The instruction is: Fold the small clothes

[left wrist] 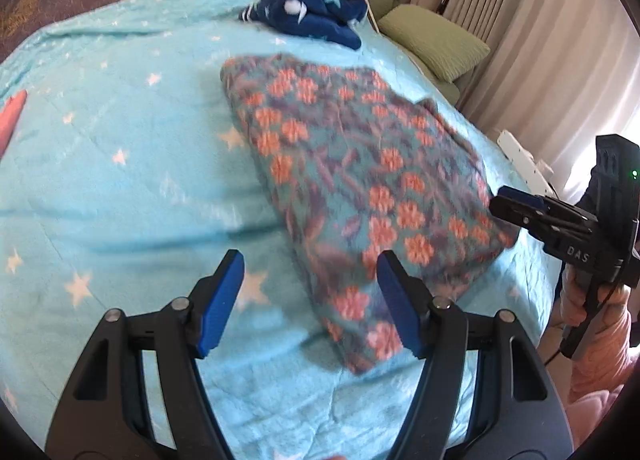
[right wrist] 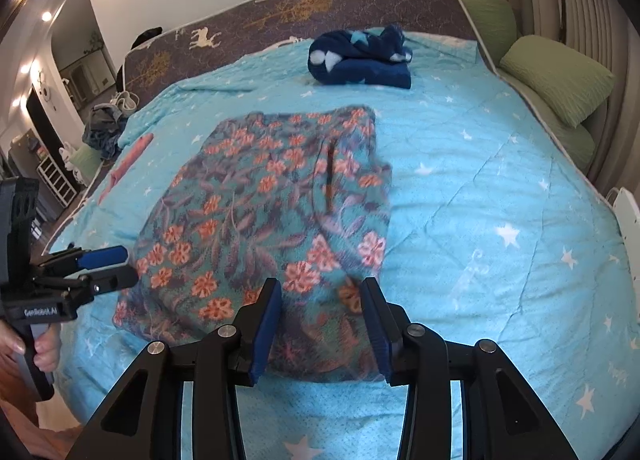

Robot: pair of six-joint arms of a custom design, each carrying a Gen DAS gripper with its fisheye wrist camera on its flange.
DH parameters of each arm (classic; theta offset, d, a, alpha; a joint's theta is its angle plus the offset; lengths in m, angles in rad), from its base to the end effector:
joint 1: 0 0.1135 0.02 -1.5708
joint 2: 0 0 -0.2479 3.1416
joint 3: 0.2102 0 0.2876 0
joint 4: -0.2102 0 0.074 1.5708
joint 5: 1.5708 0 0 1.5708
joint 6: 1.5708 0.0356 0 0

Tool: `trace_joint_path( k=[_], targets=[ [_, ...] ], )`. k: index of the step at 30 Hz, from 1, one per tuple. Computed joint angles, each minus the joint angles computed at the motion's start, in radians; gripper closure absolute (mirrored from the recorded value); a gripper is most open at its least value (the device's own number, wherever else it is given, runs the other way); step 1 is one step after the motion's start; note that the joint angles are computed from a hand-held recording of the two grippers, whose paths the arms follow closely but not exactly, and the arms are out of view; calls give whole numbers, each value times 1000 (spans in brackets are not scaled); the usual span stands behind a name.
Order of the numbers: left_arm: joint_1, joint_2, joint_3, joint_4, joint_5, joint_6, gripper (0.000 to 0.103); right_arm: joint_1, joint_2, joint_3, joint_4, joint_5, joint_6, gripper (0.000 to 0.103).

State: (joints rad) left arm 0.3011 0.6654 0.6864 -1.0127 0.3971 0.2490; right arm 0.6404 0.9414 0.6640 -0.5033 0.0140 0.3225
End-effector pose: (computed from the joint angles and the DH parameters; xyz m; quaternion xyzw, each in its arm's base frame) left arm 0.1601 0.0353 0.2430 0.0318 0.9407 -0.1059 0.3207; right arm 0.1918 0.1423 0.2175 -0.1434 0.9117 0.1725 0.3441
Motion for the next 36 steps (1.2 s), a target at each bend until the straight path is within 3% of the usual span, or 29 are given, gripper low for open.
trace_joint_path(
  k=[6, 9, 15, 36],
  targets=[
    [-10, 72, 44, 108, -10, -77, 34, -90, -16, 41, 2, -48, -29, 44],
    [-12, 149, 70, 149, -9, -123, 32, -169, 39, 80, 17, -145, -42, 39],
    [-13, 237, 90, 177, -3, -158, 28, -266, 156, 127, 66, -320, -37, 39],
    [-47, 507, 182, 277, 29, -143, 26, -252, 484, 325, 78, -342, -120, 35]
  ],
)
